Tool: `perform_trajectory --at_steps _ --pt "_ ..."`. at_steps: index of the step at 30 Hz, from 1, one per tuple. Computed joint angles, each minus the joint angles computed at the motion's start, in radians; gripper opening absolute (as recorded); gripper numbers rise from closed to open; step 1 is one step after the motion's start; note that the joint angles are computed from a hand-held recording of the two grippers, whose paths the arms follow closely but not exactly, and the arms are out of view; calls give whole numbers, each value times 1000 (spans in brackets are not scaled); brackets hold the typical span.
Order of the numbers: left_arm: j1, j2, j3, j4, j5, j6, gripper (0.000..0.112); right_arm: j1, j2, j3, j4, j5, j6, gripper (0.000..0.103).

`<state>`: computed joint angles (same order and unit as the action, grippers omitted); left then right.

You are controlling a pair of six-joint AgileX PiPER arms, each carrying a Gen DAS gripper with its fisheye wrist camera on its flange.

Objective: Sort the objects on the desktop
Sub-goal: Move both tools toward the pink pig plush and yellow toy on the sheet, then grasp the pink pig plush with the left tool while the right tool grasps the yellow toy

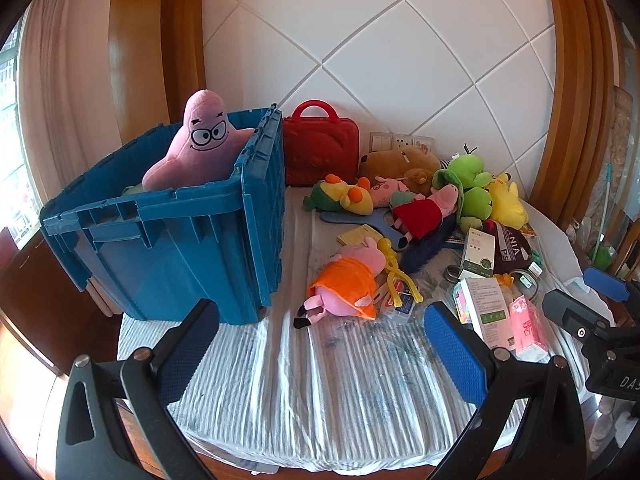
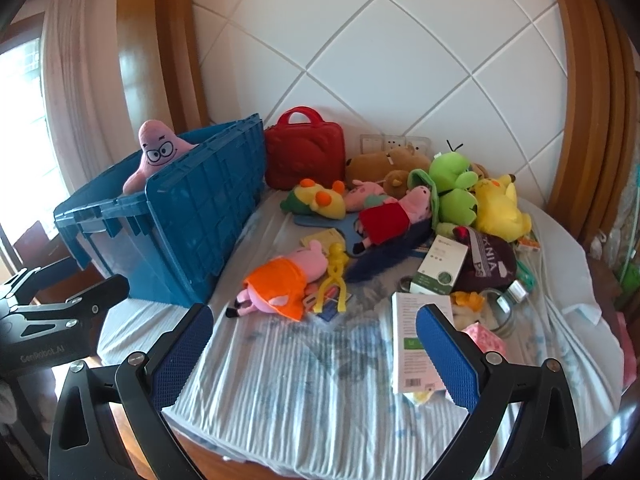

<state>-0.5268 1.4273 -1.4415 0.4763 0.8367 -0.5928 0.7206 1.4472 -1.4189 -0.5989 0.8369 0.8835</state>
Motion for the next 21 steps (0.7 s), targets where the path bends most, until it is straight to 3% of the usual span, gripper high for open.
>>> perform_trajectory --at_steps 9,11,15,21 --pt "-51 61 -35 40 46 -81 103 -107 -59 85 99 -80 -113 103" --pt "-46 77 -36 13 54 -77 103 -136 -88 132 108 -127 -128 103" --pt "-30 132 -49 -60 71 -31 103 -246 -168 295 154 -328 -156 103" --pt "-32 298 -187 -86 141 3 103 -411 -140 343 402 -407 -371 103"
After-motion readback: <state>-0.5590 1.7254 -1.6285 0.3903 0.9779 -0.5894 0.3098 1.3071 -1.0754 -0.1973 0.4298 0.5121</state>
